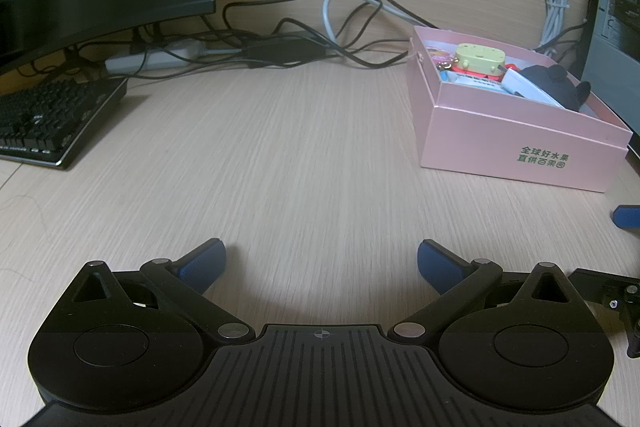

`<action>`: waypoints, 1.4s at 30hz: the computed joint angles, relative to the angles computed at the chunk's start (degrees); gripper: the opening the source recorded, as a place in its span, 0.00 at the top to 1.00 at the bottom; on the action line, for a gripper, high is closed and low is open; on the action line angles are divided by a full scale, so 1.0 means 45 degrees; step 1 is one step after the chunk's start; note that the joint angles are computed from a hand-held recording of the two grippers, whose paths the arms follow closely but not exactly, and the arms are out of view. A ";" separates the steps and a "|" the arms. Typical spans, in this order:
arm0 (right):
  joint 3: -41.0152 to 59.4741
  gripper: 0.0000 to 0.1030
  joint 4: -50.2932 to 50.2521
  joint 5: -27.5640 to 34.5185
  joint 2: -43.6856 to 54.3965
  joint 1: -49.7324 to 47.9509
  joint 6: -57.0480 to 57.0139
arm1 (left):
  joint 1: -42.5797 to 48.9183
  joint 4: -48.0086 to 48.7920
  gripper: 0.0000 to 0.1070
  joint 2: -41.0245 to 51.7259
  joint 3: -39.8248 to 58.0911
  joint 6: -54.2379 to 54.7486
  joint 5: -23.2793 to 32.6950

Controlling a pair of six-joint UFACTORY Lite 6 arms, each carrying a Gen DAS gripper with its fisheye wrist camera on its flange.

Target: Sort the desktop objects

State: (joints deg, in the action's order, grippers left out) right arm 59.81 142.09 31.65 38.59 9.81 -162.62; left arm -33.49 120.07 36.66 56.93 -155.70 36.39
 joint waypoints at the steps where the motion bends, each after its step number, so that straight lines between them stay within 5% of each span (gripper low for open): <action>1: -0.0007 0.00 -0.0002 0.0000 -0.0008 -0.0002 0.0001 | 0.0000 0.0000 0.04 0.0000 0.0000 0.0000 0.0000; 42: 0.0069 0.00 -0.0029 -0.0012 0.0050 -0.0001 0.0024 | 0.0058 0.0177 0.04 -0.0127 -0.0120 -0.0038 -0.0184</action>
